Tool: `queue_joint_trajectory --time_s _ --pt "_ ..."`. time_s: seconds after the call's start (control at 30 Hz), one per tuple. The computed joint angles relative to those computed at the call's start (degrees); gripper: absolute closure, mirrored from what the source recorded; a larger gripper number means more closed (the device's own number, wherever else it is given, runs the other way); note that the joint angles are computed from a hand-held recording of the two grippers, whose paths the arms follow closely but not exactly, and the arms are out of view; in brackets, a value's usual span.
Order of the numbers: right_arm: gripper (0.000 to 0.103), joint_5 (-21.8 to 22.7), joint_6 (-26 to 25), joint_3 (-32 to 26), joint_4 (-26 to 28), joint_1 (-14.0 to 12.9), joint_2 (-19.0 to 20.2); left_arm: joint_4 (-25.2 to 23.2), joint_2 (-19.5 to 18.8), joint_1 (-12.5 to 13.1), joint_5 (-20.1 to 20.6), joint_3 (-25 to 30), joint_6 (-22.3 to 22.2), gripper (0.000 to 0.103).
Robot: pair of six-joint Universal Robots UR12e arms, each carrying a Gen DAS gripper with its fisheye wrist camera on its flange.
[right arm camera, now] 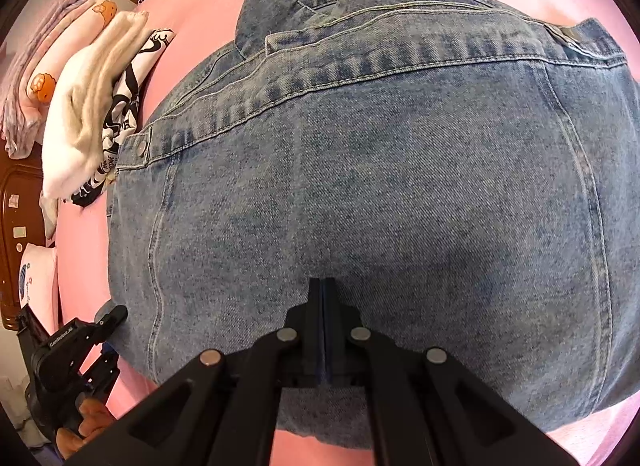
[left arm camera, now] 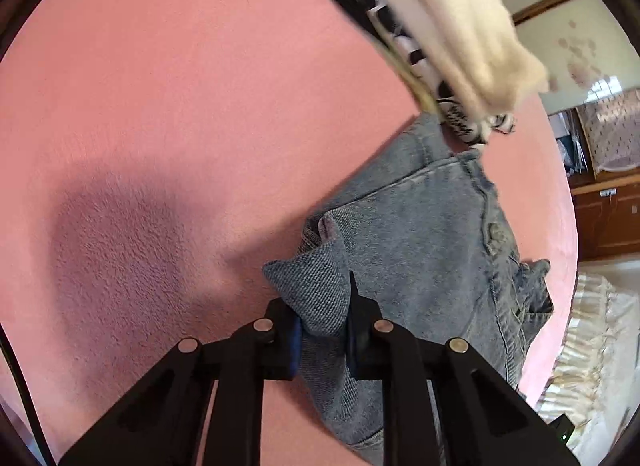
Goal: Fold large clothes
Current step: 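Grasp the jacket side with the left gripper and lift it up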
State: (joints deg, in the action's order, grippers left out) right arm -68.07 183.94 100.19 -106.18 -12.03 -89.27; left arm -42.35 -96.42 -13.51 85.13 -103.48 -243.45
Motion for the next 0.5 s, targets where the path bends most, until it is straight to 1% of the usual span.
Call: queue_joint_trajectory --time_s 0.13,0.23,0.37,0.4,0.5 --pt "0.103 0.0 -0.4 -0.2 0.4 0.0 0.0 2.3 0.5 -1.6 2.9 0.6 2.1 0.09" --pt "0.103 0.0 -1.0 -0.7 1.4 0.0 0.4 3.4 0.7 -2.3 3.5 1.7 4.7 0.09" --pt "0.103 1.9 -0.5 -0.6 1.9 -0.7 0.3 5.6 0.2 -4.1 4.9 4.0 9.5 0.091" --pt "0.103 2.3 -0.6 -0.6 2.1 -0.8 0.2 6.8 0.0 -4.6 5.0 4.5 10.6 0.091" --pt "0.103 3.0 -0.8 -0.9 2.9 -1.0 0.1 9.6 -0.3 -5.6 4.8 5.7 12.0 0.091"
